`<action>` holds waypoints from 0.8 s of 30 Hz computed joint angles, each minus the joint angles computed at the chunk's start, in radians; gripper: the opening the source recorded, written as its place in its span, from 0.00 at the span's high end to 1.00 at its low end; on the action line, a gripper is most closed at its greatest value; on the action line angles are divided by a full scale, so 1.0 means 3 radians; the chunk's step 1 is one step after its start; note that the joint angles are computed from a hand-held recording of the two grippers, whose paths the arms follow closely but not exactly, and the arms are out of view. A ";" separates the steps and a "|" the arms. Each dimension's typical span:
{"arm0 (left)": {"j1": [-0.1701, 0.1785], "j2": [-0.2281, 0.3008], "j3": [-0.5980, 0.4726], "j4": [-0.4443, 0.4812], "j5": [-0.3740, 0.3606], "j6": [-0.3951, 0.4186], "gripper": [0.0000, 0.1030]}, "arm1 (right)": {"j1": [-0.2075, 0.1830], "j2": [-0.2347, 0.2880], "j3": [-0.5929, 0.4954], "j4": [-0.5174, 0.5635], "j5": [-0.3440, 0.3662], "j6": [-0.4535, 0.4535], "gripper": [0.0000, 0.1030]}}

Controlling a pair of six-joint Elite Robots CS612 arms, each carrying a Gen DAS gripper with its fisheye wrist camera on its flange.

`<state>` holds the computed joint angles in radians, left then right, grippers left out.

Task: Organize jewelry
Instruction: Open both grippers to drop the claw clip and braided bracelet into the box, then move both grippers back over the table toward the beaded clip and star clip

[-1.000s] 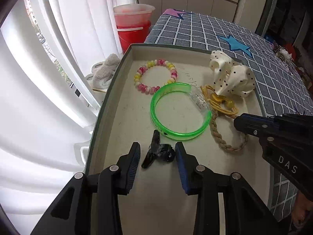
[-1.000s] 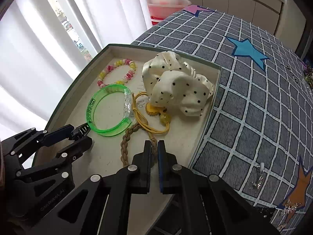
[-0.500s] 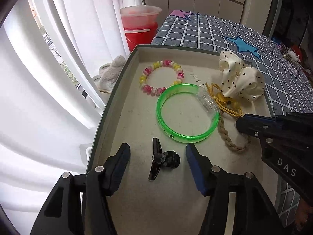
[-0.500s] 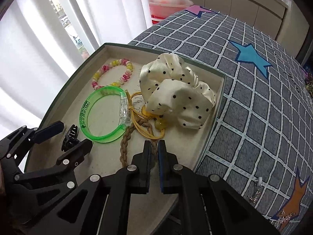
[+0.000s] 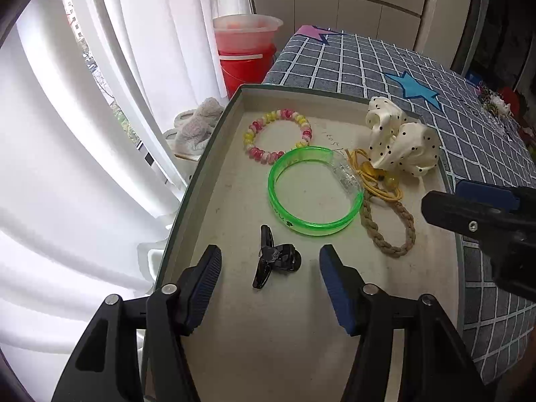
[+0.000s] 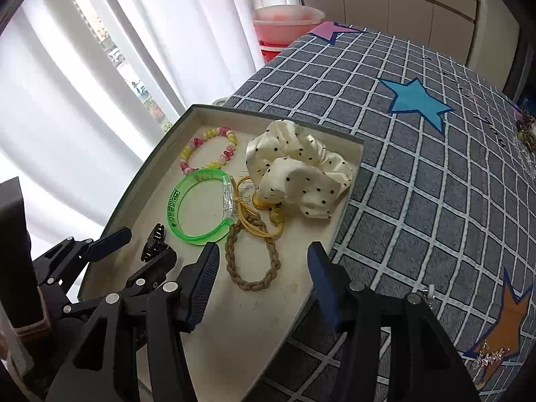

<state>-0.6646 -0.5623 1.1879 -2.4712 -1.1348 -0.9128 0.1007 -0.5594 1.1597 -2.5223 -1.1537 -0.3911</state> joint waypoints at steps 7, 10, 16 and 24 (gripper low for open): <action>-0.0080 -0.0080 0.0098 -0.0120 0.0216 0.0019 0.00 | -0.0110 -0.0125 0.0192 -0.0116 0.0099 0.0111 0.34; -0.0109 -0.0116 0.0136 -0.0169 0.0248 0.0034 0.00 | -0.0169 -0.0172 0.0281 -0.0130 0.0185 0.0170 0.31; -0.0171 -0.0154 0.0160 -0.0338 0.0213 0.0161 0.00 | -0.0320 -0.0287 0.0518 -0.0257 0.0315 0.0281 0.18; -0.0288 -0.0071 -0.0045 -0.0444 0.0155 0.0486 0.00 | -0.0550 -0.0431 0.0823 -0.0532 0.0351 0.0417 0.17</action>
